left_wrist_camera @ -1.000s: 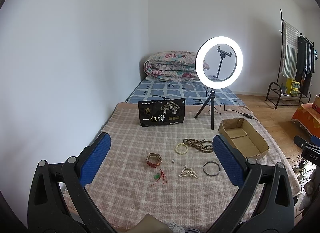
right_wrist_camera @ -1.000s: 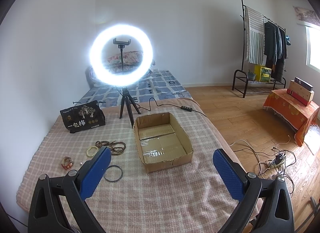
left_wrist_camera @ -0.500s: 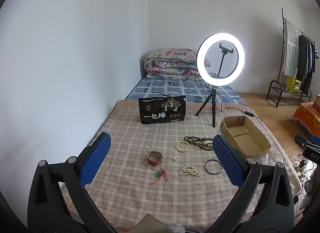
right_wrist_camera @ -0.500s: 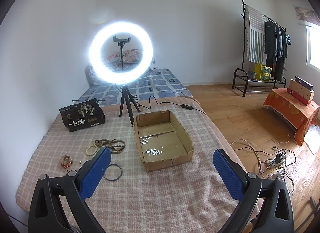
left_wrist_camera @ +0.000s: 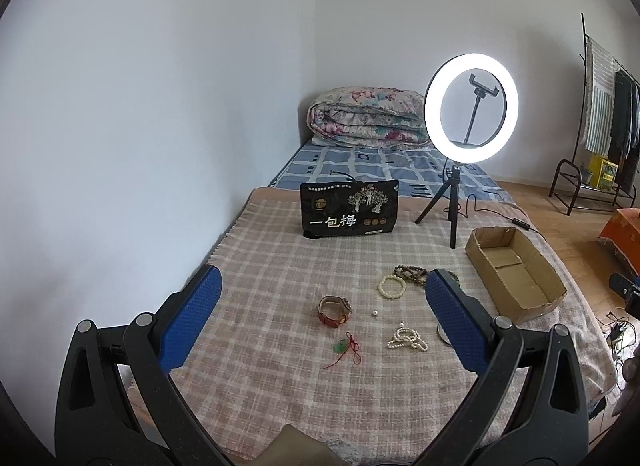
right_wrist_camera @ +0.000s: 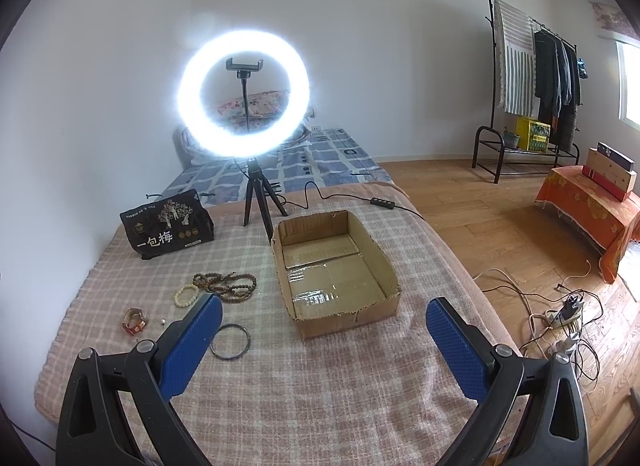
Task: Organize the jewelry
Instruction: 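Move left tool toward green jade pendant while right tool approaches dark blue bangle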
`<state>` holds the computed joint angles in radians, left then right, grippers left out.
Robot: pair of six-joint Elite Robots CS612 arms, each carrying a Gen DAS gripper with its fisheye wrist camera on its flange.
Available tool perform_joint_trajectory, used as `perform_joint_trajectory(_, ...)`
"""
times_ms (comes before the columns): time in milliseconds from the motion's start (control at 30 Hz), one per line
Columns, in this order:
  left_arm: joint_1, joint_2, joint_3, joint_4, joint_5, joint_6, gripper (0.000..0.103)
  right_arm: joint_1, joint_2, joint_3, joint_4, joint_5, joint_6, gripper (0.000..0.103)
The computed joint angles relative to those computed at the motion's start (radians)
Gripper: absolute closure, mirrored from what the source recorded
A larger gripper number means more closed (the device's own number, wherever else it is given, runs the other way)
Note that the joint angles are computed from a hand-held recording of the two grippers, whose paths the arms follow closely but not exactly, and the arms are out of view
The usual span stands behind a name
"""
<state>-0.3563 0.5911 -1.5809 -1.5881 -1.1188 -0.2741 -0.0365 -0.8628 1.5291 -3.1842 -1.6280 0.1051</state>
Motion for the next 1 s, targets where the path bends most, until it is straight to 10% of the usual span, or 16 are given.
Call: perform_joint_trajectory(1000, 0.086, 0.035, 0.160, 0.117, -0.290, 0.089, 0.011, 0.033, 0.179, -0.231, 0.273, 0.120, -0.271, 0.000)
